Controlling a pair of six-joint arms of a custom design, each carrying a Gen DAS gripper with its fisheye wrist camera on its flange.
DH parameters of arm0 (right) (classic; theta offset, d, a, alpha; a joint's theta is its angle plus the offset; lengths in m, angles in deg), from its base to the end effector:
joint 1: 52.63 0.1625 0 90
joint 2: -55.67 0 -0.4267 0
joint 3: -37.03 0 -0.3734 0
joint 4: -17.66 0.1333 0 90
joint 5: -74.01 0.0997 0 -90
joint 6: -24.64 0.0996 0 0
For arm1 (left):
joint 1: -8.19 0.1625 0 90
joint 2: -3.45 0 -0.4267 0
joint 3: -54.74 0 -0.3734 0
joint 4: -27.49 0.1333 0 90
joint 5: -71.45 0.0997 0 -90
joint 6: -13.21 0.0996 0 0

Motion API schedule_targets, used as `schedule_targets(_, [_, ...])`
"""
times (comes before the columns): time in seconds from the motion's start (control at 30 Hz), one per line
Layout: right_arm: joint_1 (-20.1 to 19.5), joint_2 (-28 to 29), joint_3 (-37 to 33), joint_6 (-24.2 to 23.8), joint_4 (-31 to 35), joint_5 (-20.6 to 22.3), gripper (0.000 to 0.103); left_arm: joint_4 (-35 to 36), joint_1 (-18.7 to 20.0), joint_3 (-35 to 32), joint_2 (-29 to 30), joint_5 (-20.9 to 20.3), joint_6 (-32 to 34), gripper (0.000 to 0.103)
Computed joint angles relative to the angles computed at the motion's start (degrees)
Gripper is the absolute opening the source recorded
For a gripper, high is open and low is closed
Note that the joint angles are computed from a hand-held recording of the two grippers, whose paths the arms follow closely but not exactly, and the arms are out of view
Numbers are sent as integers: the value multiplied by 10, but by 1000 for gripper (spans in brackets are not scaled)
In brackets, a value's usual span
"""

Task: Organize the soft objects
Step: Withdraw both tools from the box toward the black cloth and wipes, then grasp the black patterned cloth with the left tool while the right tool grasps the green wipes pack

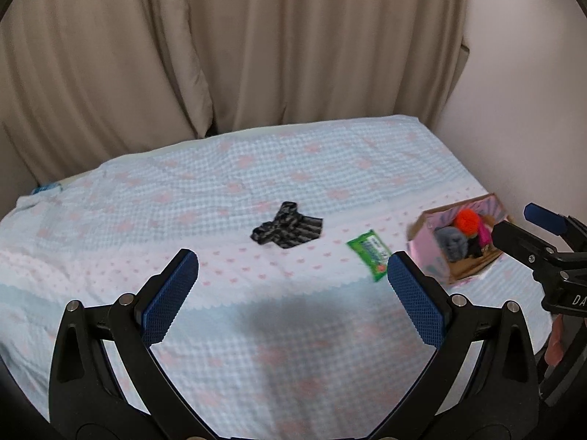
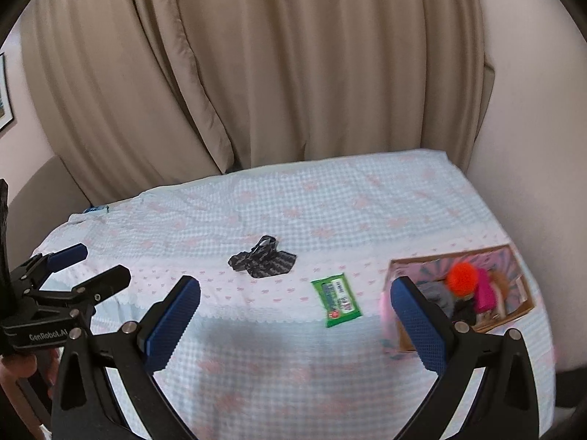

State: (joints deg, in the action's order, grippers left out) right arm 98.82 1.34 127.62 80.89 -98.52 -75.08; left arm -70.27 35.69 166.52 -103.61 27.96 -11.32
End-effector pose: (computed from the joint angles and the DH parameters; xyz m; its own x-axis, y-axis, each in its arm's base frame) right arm 0.5843 -0.2634 0.2205 -0.7822 0.1007 0.6148 -0.3860 0.6963 -0.6051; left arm -0.2157 -0.3440 0.4765 -0.6879 0.3478 -0.6371 0.6597 0.6656 -0.3490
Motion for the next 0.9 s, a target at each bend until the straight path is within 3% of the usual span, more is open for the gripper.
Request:
schedule_targets(0.2, [-48,21,55,-66,-123,6,103,-191,125,25,64,-41,171,103])
schedule_targets(0.37, [-100,30,111,-128,-219,9,103,-349,218,40,155,-86,301,102])
schedule_targets(0.5, [-154,37,163,-179,-301,14,103,-428,275,28,242,-113,369,102])
schedule_targets(0.77, [-242,65,223,-274,-415,40,103,-540,343,0,382,-137,480,102])
schedule_targets(0.9, [-271,80,235,-300,-443,57,94,-581,362,-13,435,-132,513,102])
